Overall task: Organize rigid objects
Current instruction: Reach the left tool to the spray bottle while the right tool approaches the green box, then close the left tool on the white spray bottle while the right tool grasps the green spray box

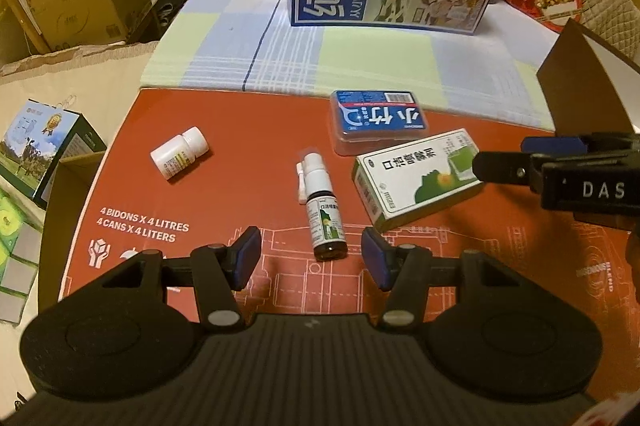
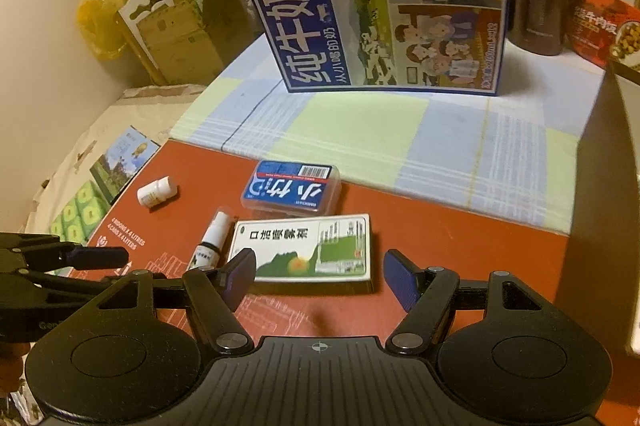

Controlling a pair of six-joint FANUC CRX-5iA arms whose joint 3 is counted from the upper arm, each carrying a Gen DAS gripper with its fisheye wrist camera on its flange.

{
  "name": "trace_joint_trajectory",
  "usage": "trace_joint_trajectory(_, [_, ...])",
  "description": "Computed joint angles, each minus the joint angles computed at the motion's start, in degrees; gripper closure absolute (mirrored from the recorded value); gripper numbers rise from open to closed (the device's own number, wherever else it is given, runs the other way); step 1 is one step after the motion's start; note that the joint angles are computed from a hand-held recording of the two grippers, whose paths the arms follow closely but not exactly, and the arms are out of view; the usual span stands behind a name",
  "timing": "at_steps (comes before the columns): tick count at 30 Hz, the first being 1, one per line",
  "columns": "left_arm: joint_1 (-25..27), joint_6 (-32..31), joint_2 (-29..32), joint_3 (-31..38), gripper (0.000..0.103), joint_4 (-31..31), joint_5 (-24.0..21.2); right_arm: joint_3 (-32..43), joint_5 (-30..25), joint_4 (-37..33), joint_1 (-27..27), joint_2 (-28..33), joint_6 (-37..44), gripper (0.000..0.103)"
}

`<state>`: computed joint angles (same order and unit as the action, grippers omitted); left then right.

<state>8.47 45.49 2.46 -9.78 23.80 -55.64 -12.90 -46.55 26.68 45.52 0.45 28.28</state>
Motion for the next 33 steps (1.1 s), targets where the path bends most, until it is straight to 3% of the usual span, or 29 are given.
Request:
trace_joint_trajectory(21, [-2.6, 2.9, 6.1, 3.1, 0.054, -2.6, 2.4, 6.5, 4.4, -6.6, -5.5, 8.5, 14.4, 0.045])
trace_joint_trajectory(25, [-2.6, 2.6, 6.7, 3.3, 0.062, -2.2, 2.3, 8.5, 3.5, -11.3, -6.5, 9.2, 18.4, 0.047])
trace_joint_trajectory(29, [-2.3, 2.1, 7.0, 3.2, 0.078, -1.6, 1.2, 8.8, 2.6, -14.1, -6.6, 8.9, 20.0, 0.05])
trace_joint_trajectory(33, [-1.9, 0.5, 6.2, 2.0, 0.083, -0.9, 1.6, 7.7, 2.5, -15.3, -6.1, 7.5, 18.9, 0.051])
